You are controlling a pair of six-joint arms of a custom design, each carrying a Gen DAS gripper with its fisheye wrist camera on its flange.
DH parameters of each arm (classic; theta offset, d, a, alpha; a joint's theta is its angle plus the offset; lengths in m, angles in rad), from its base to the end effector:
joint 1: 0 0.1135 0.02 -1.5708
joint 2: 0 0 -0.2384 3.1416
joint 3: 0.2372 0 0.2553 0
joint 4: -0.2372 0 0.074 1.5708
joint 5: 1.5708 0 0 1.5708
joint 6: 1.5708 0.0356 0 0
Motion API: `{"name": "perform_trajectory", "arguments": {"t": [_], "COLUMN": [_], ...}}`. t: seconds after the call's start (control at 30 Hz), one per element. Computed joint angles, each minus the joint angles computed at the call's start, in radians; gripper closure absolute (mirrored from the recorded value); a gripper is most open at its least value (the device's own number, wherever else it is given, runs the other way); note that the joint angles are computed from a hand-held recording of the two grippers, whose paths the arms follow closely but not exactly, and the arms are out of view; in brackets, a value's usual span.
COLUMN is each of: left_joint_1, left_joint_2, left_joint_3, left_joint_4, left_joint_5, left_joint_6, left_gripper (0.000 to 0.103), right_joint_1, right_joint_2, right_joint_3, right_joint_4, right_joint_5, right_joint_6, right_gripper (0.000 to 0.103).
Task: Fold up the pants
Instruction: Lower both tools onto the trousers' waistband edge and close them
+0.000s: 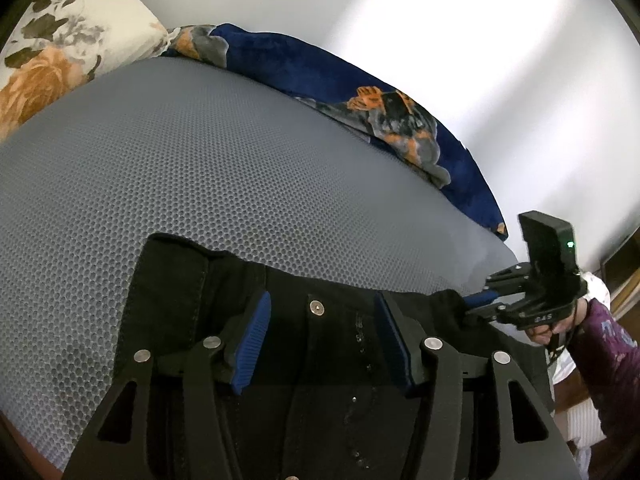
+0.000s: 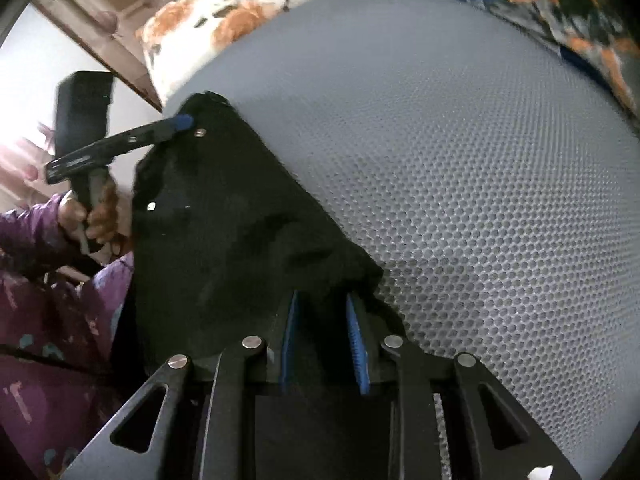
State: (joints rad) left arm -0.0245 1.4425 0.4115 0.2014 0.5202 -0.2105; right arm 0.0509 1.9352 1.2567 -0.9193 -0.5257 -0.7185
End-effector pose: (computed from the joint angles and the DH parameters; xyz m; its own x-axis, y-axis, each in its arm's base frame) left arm 0.2388 -0.0236 0.0905 -0.7957 -0.1619 -0.5837 0.1948 0.8440 -0.4996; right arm 0.3316 0.0348 0.1224 -0.7315 -0.6074 -0.3099 -0.6801 0.6174 0.3954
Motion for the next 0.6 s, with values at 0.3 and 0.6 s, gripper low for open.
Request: {"name": "perform_trajectory", "arguments": {"t": [0.3, 0.6], "left_joint_1": [0.03, 0.072], "left_joint_2": [0.041, 0.077], "left_joint_3": [0.011, 0.017], "left_joint_4": [0.003, 0.024], "left_joint_5": [0.037, 0.098], "left_joint_6": [0.011, -0.007], "left_gripper": [0.045, 0.045], "right_joint_1": [-0.098, -0.196], "right_joint_2": [0.017, -0.055], "right_joint_3": [-0.083, -0.284], "right_joint_4": [0.162, 0.503], "right_joint_5": [-0.193, -0.313], "right_joint_6": [0.206, 0.53], "right_gripper": [0.09, 0.098]}}
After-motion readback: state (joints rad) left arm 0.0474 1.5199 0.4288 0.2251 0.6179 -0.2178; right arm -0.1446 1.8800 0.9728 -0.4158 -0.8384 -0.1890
